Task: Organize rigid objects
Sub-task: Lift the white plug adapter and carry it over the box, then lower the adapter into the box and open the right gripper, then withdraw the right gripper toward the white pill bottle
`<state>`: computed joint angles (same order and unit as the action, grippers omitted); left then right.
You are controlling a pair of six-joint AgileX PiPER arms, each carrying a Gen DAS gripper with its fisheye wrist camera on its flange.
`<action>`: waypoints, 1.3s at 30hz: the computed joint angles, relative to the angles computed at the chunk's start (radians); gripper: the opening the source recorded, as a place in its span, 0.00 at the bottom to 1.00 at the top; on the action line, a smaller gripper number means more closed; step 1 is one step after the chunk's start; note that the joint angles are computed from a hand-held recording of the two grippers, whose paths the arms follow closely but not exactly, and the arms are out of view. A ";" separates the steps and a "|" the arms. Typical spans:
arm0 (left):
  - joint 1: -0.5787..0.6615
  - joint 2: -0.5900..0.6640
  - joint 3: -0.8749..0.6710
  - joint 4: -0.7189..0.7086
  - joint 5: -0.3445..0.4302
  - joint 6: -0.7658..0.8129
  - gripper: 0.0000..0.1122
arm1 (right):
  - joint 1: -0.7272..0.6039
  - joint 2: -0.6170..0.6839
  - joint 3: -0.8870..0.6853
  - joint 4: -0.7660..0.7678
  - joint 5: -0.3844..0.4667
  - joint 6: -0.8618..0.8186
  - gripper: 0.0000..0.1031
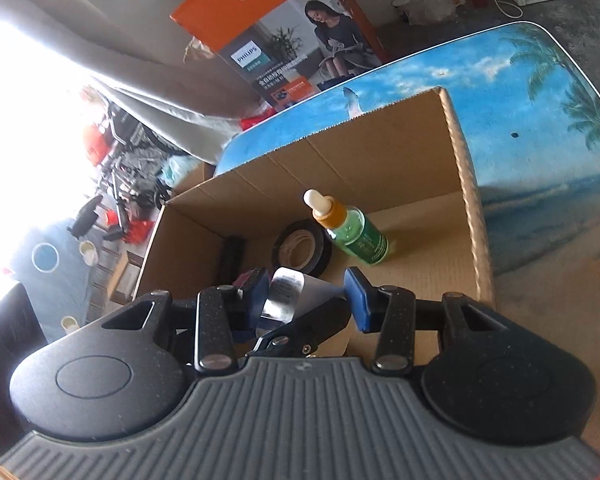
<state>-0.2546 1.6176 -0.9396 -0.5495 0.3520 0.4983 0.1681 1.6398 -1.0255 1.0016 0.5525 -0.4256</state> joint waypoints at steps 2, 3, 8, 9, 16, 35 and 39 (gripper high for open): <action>0.006 0.014 -0.013 0.001 0.009 -0.015 0.25 | 0.005 0.030 -0.031 -0.023 0.003 0.017 0.41; 0.009 0.025 -0.022 -0.006 0.009 -0.013 0.25 | 0.013 0.039 -0.045 -0.049 -0.002 0.040 0.41; 0.007 0.064 -0.076 0.063 0.040 -0.088 0.24 | 0.040 0.089 -0.105 -0.146 -0.017 0.119 0.41; 0.010 0.063 -0.077 0.054 0.044 -0.081 0.24 | 0.043 0.093 -0.111 -0.157 -0.019 0.130 0.41; 0.014 0.004 -0.031 -0.001 0.009 -0.026 0.46 | 0.020 0.041 -0.050 -0.006 -0.043 -0.012 0.41; 0.018 -0.518 0.295 -0.078 0.052 0.158 0.85 | -0.177 -0.734 0.520 0.327 0.005 -0.257 0.63; 0.040 -0.659 0.377 -0.051 0.099 0.179 0.88 | -0.034 -0.915 0.641 0.203 -0.125 -0.049 0.66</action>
<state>-0.2144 0.9584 -0.5621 -0.6007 0.4512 0.6774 0.1338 0.7253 -0.3841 1.2049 0.4277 -0.4748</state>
